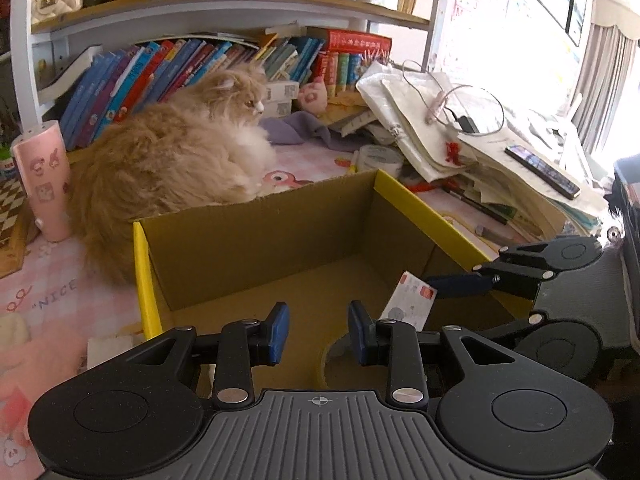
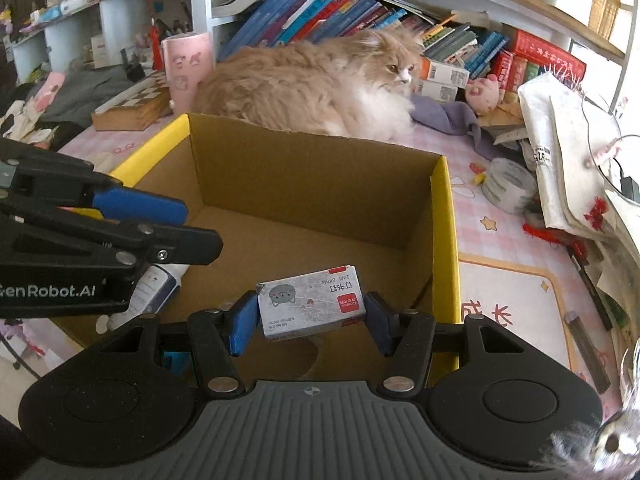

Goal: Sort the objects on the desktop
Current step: 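Open the right tool to drop the card box into the yellow box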

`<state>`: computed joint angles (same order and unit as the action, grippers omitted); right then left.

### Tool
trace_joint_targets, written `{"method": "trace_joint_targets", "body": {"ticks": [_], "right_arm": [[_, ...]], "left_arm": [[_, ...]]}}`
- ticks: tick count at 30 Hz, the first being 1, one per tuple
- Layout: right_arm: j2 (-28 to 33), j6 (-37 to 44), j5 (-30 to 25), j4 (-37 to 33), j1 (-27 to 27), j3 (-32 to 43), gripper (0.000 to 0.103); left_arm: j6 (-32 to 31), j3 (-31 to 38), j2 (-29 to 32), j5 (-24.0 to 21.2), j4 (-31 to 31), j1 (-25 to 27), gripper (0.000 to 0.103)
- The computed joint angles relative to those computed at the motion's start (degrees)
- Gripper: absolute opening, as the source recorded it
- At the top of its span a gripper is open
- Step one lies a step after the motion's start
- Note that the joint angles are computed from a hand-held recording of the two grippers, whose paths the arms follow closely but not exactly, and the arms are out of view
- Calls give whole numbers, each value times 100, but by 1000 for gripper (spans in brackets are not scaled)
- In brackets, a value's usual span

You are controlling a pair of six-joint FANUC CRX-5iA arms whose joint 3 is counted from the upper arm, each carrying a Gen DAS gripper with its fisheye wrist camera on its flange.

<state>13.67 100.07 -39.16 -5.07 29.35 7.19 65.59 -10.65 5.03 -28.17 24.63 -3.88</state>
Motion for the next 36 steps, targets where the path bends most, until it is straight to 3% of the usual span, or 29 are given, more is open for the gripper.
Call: {"method": "trace_joint_targets", "body": {"ticks": [6, 8, 10, 12, 24, 29, 36], "right_arm": [[-15, 91, 61, -115, -35, -13, 54], [-15, 106, 91, -156, -45, -12, 54], [-9, 117, 117, -189, -42, -3, 54], [11, 180, 104, -254, -42, 41, 54], [225, 367, -297, -469, -46, 369, 58], [140, 242, -99, -496, -30, 285, 65], [-115, -291, 393, -135, 87, -134, 66]], "left_arm": [[100, -200, -135, 380, 24, -32, 35], [277, -249, -199, 473, -87, -20, 43], [593, -279, -263, 580, -295, -10, 62], [930, -294, -323, 645, -525, 5, 70], [2073, -205, -470, 448, -1380, 83, 79], [2003, -253, -543, 513, -1438, 76, 80], [1514, -409, -639, 601, -1195, 93, 80]]}}
